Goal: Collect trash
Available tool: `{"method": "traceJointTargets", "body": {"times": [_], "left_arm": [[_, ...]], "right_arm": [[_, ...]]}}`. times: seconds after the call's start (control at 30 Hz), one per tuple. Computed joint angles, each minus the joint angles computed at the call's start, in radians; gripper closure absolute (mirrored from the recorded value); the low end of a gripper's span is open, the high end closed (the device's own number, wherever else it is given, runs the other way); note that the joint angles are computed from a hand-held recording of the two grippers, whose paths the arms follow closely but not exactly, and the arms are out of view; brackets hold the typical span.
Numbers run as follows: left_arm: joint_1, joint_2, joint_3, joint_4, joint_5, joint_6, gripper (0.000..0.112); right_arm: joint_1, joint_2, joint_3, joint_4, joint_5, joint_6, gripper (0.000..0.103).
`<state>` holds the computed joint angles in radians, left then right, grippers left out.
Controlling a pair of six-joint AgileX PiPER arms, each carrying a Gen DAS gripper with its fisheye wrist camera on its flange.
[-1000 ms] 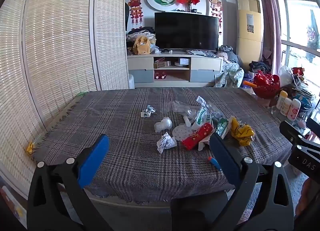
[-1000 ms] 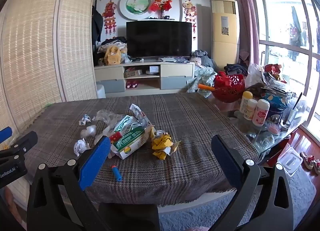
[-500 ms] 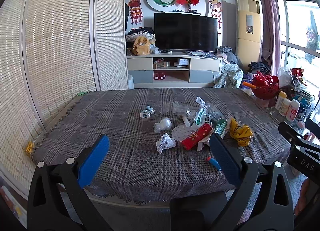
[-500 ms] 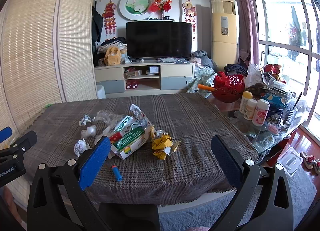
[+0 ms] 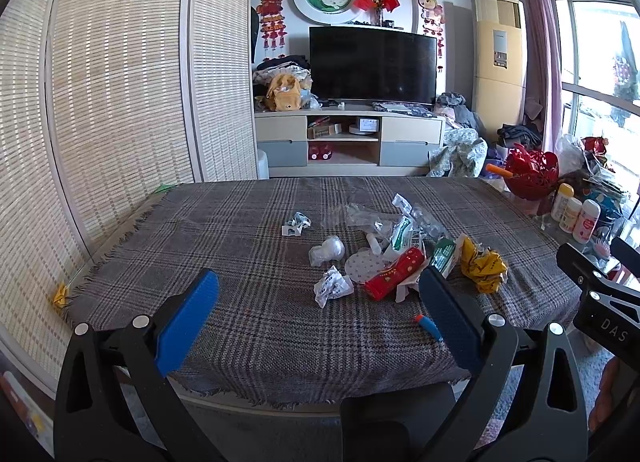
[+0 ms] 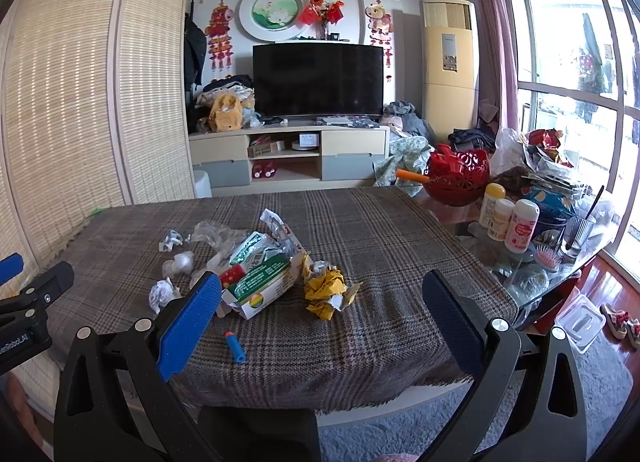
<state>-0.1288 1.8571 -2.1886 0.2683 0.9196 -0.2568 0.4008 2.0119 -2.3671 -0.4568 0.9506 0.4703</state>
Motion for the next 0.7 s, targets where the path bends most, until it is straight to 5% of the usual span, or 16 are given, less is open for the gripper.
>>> {"method": "traceJointTargets", "body": {"times": [0.7], "left_arm": [[-0.002, 0.002, -0.003, 0.004, 0.003, -0.003, 0.017]], "right_arm": [[0.0, 0.006, -0.009, 0.01, 0.002, 0.0, 0.002]]}}
